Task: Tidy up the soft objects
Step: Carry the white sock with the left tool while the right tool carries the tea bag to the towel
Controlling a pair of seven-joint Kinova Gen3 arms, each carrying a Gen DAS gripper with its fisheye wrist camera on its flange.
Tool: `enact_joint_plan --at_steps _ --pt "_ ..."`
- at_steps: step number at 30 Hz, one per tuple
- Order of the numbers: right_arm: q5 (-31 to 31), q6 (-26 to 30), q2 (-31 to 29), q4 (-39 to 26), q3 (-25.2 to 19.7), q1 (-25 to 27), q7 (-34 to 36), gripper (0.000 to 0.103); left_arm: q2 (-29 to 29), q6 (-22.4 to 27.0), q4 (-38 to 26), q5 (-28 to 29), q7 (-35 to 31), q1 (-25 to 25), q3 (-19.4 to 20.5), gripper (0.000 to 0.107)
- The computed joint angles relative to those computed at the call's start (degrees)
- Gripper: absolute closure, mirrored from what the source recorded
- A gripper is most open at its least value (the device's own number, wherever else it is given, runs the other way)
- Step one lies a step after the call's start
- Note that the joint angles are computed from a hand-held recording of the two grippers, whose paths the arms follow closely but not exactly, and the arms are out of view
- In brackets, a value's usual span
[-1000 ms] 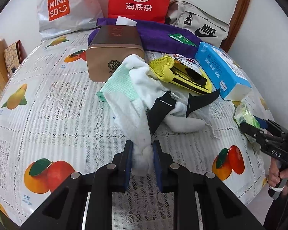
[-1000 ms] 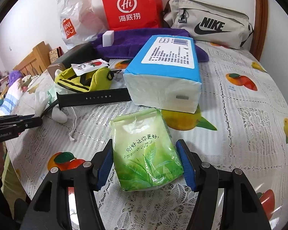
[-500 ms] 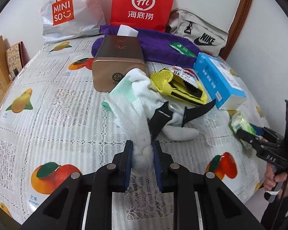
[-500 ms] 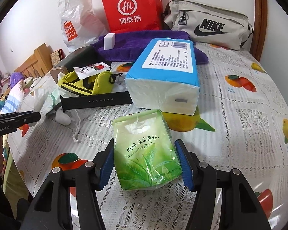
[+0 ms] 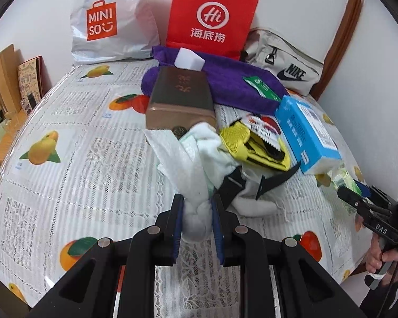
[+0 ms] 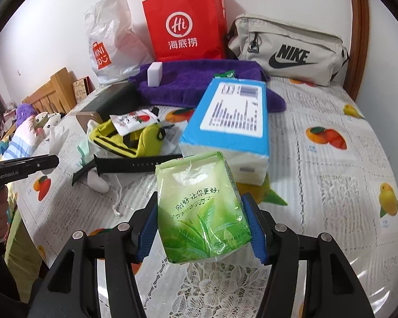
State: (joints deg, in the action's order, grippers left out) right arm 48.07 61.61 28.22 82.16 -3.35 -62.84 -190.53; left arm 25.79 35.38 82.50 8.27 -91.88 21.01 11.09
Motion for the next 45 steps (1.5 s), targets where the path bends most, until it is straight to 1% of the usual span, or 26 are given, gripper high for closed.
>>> enact_joint_plan --at_steps 9,14,24,32,35,41,45 --pt "1.07 2.24 -1.24 -2.05 0.03 0.17 2.53 0.044 0.51 0.59 -3.2 0.34 0.96 -0.15 -0.15 0.088" --pt "1.8 3.16 -1.77 -3.13 -0.06 0.65 3.67 0.044 1.63 2.04 -6.18 1.46 1.57 -0.59 0.09 0.088" --pt "0.83 2.47 -1.16 -6.93 0.66 3.5 8.93 0.044 4.7 5.71 -13.85 -0.33 4.5 1.05 -1.28 0.088" --pt "-0.37 0.04 -0.33 -10.01 2.22 6.8 13.87 0.044 8.56 10.01 -22.34 -2.09 6.58 2.54 -2.42 0.088" --pt "-1.28 -0.53 0.46 -11.88 2.94 8.14 16.43 0.044 10.66 12.11 -26.33 -1.78 6.82 2.37 -2.22 0.088" --pt "-3.27 -1.66 2.15 -15.09 4.64 10.62 20.77 0.044 15.53 16.98 -35.78 -1.95 7.52 3.06 -2.68 0.088" --pt "-5.01 -2.36 3.25 -16.86 5.65 12.48 23.28 0.044 19.43 20.75 -43.41 -2.14 8.49 3.8 -3.44 0.088"
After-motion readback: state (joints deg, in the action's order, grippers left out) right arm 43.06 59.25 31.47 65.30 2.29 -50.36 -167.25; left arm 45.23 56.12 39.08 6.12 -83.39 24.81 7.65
